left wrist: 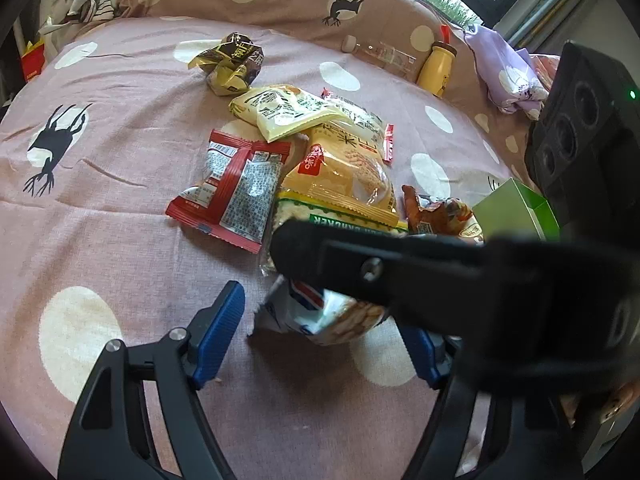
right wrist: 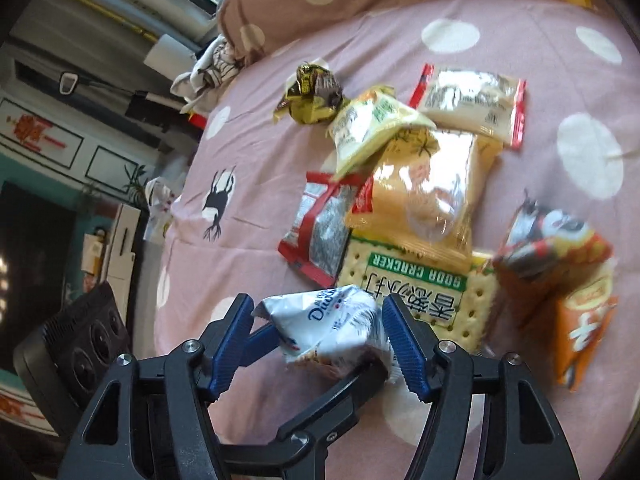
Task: Organize snacks
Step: 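Carry the white peanut bag with the right gripper over the green box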
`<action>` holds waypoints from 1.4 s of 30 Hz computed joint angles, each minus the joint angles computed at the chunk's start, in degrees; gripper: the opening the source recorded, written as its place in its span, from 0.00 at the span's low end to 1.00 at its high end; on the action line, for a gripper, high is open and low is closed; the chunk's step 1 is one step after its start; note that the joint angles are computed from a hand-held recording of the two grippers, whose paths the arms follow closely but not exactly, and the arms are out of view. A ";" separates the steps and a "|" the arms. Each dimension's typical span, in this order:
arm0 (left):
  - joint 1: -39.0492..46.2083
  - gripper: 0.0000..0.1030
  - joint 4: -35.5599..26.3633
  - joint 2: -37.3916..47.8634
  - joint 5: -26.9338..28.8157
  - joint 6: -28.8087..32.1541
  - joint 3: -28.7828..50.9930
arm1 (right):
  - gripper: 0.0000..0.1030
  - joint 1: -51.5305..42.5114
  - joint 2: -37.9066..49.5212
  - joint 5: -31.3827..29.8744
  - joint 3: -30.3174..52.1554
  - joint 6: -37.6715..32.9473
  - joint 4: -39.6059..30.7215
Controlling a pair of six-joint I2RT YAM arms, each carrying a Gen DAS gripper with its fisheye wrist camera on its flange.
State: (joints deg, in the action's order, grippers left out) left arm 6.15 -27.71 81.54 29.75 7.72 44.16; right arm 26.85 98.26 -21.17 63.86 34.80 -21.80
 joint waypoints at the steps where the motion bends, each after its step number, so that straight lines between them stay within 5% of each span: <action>1: 0.05 0.66 -0.31 0.33 0.73 0.29 0.19 | 0.67 0.33 0.36 0.22 0.14 -0.30 -0.36; 10: -1.47 0.55 -1.07 -2.61 0.58 -0.52 -0.40 | 0.62 0.22 -2.50 1.10 -3.90 0.60 3.09; 20: -9.87 0.55 -2.23 -11.21 -1.19 -1.96 2.35 | 0.62 -3.34 -20.29 6.08 -12.49 2.50 4.64; 31: -26.56 0.54 0.75 -9.36 -5.16 -3.97 7.33 | 0.62 -12.72 -39.14 9.99 -21.72 5.43 1.62; 42: -39.50 0.54 2.97 -2.24 -7.47 -3.97 12.34 | 0.62 -29.37 -50.35 4.92 -28.57 5.69 -2.02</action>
State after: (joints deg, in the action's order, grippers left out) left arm -33.34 -24.74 79.30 22.28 3.75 56.50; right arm -2.51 47.91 -16.26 35.29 40.48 -23.81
